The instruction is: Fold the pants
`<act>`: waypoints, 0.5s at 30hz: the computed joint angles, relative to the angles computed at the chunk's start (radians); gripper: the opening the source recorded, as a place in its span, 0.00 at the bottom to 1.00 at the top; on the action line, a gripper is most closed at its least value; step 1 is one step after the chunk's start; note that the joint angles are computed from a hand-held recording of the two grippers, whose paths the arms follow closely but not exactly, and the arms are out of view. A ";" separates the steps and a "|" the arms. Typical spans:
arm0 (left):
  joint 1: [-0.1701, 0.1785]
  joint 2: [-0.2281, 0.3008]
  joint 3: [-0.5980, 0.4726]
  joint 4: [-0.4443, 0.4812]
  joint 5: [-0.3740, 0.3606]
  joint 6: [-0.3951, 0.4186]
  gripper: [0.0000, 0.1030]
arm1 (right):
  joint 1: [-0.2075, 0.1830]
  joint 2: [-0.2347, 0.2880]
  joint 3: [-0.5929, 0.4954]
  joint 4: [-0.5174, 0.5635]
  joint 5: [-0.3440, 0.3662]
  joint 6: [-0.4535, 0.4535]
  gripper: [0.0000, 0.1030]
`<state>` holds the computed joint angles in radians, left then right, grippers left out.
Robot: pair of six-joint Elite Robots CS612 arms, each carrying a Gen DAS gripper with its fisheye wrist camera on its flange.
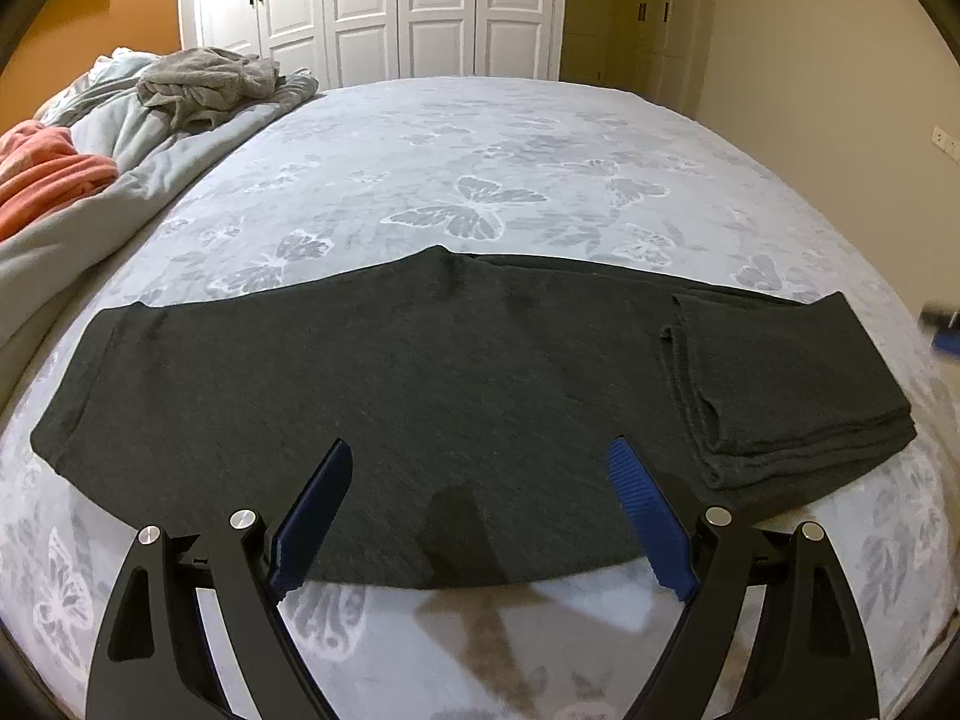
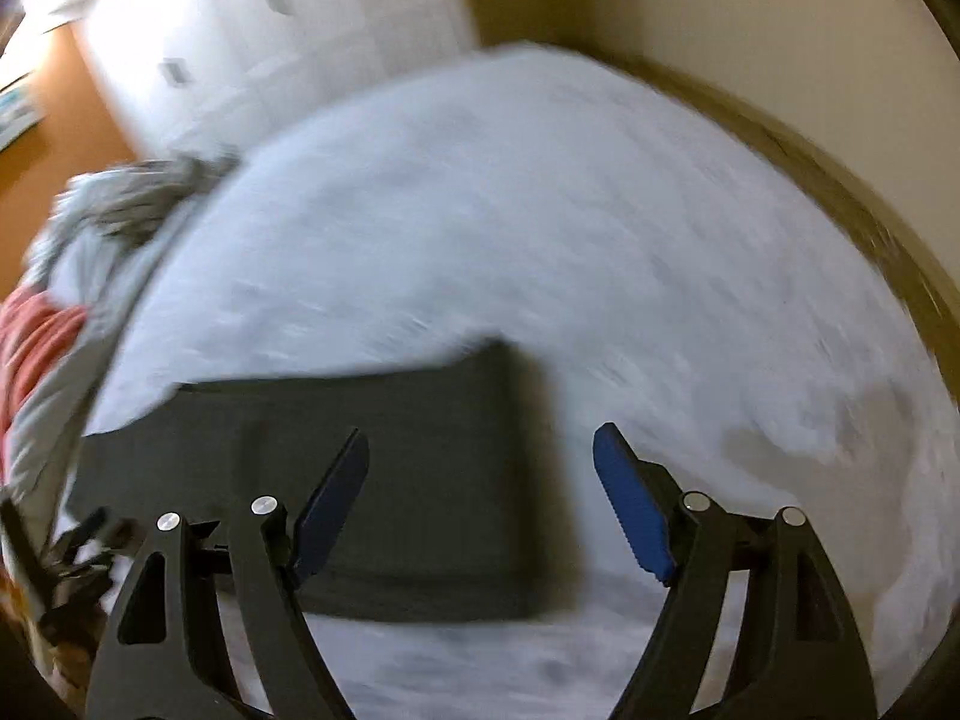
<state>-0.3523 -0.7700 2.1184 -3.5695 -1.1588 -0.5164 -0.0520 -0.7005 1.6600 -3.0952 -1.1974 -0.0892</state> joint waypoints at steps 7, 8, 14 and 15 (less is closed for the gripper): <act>-0.010 0.003 -0.015 0.005 -0.002 -0.004 0.82 | -0.014 0.044 -0.035 0.194 0.112 -0.063 0.73; -0.010 0.005 -0.017 0.006 -0.006 -0.004 0.82 | -0.011 0.052 -0.040 0.209 0.127 -0.065 0.72; 0.000 0.005 -0.015 0.015 -0.017 -0.010 0.82 | 0.003 0.028 -0.010 0.132 0.126 -0.093 0.10; 0.005 0.003 -0.013 0.009 -0.026 -0.021 0.82 | 0.014 0.010 0.008 0.089 0.089 -0.135 0.11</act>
<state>-0.3471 -0.7670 2.1055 -3.5603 -1.1843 -0.5372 -0.0376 -0.6905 1.6683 -3.0059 -1.1086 -0.2244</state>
